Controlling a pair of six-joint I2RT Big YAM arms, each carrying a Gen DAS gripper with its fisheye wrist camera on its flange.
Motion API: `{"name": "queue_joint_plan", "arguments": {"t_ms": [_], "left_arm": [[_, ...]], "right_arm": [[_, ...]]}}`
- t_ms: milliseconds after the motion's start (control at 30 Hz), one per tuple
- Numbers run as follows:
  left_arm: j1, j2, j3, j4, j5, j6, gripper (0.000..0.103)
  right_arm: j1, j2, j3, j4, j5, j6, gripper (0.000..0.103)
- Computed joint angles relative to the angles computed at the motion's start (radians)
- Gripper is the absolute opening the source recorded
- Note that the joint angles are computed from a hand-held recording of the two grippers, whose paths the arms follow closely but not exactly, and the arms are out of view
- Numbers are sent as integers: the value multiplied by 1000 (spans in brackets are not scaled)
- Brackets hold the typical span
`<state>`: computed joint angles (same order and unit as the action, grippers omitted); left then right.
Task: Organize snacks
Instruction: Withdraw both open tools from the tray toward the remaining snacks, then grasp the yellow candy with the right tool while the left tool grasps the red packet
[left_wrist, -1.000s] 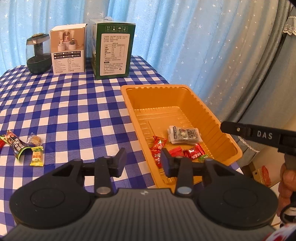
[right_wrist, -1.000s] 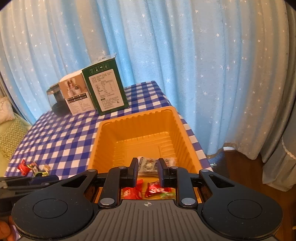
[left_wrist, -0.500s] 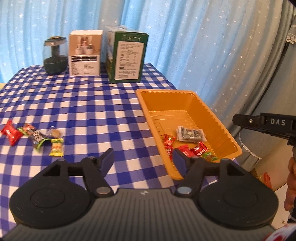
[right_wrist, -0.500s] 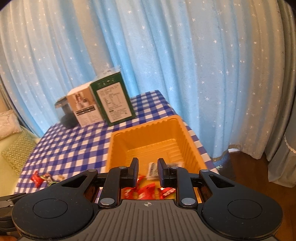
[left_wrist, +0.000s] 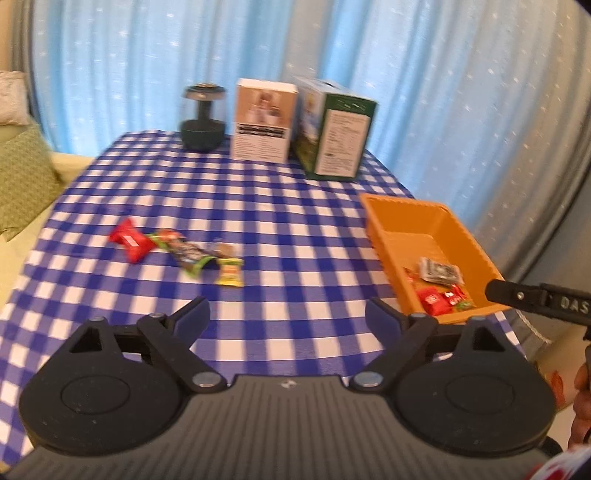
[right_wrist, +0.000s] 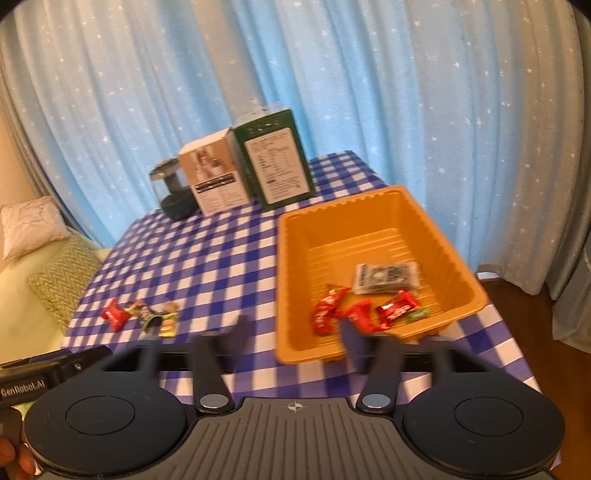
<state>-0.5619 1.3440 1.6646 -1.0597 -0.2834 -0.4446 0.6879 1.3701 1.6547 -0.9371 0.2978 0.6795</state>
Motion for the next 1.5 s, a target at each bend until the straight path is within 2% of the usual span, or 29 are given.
{"name": "queue_joint_plan", "arguments": {"t_ms": [233,467,633,867,1033,1233,1500], "left_arm": [[35,-79,-29,-43,-17,8,93],[65,-108,2,-99,-20,8,96],[95,-120,16,-104,-13,29,97],[160,-137,-3,-76,22,77,97],[220,-131,-17,-52,50,125,97],[284,-102,-57,12,91,173,97],[372,-28,-102,132,121,185,96]], "right_arm": [[60,34,64,-11,4,-12,68],[107,81,153,-23,10,-47,70],[128,121,221,-35,9,-71,70],[151,190,306,-57,19,-92,70],[162,244,347,-45,9,-106,70],[149,331,388,-22,-38,-110,70],[105,478,466,22,-109,-145,69]]}}
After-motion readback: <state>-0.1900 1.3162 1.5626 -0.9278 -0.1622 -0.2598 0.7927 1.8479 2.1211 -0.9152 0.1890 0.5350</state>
